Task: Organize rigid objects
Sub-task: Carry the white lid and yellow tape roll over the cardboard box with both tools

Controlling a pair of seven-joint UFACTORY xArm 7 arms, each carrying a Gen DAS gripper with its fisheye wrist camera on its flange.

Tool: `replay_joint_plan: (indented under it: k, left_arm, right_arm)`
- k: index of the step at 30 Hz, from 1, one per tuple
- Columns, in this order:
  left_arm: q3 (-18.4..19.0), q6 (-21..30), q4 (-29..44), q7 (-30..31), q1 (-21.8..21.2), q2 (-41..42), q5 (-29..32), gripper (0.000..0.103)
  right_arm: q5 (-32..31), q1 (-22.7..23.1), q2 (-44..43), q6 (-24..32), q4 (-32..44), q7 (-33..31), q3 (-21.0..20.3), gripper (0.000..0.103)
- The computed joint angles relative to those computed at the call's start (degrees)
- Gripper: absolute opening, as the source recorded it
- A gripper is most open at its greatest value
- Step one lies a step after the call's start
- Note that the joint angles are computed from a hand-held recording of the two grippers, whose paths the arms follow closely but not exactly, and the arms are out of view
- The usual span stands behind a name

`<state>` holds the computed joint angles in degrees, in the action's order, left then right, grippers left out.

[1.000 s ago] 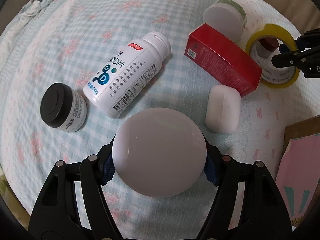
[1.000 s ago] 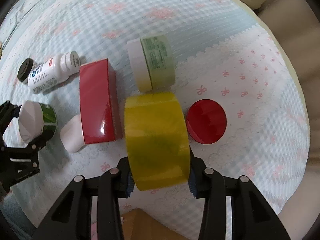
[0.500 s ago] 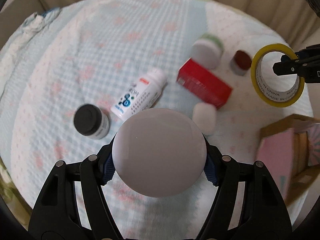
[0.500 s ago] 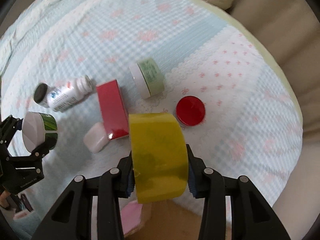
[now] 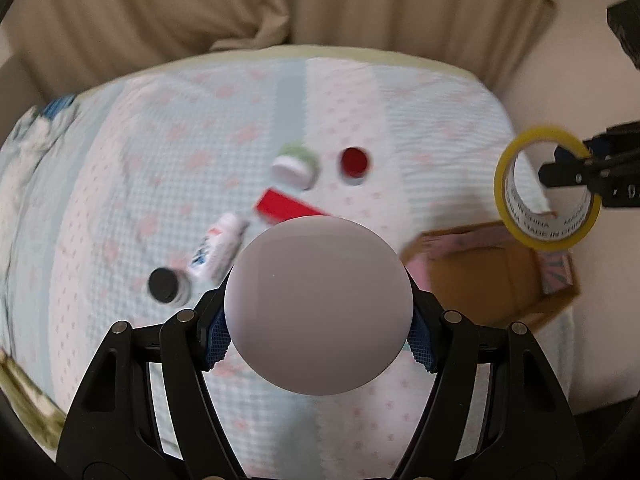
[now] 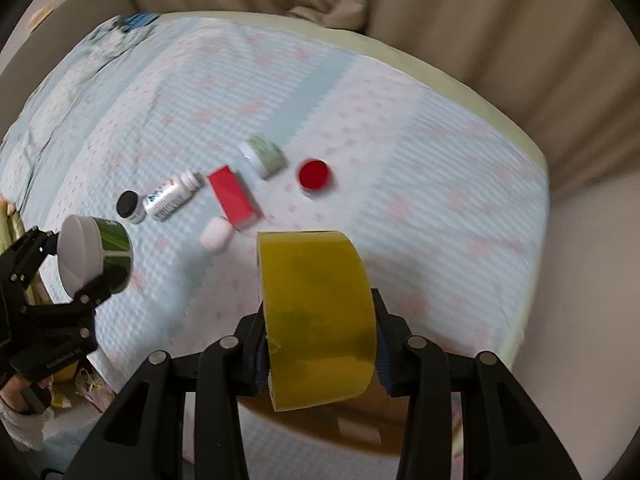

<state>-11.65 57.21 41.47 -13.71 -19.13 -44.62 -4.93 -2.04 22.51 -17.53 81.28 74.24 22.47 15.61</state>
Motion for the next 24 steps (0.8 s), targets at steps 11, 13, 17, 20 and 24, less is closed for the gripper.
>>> replay_joint_plan:
  k: [11, 13, 17, 20, 24]
  left_arm:
    - [-6.2, -3.3, 9.9, -3.1, -7.2, 13.6, -3.0, 0.068]
    - [-6.8, -4.3, 10.9, -3.4, -8.5, 16.7, -3.0, 0.068]
    - [-7.8, -6.1, 12.7, -4.7, -10.7, 23.0, -2.6, 0.068]
    - [-8.1, -6.8, 14.3, -5.4, -12.3, 28.1, -2.1, 0.068]
    - [-8.9, -7.5, 17.2, -7.2, -14.0, 35.4, 0.7, 0.068]
  right_arm:
    - [2.8, -5.2, -20.8, 9.8, -13.7, 2.9, -3.6, 0.038]
    - [3.3, -6.5, -23.4, 10.6, -16.2, 3.0, -4.2, 0.039]
    - [4.0, -8.8, -28.1, 11.1, -21.9, 2.8, -5.7, 0.039]
    - [3.6, -10.4, -30.6, 11.1, -26.3, 2.5, -6.2, 0.039]
    - [4.7, -12.3, -33.2, 9.3, -32.2, 2.8, -7.9, 0.038]
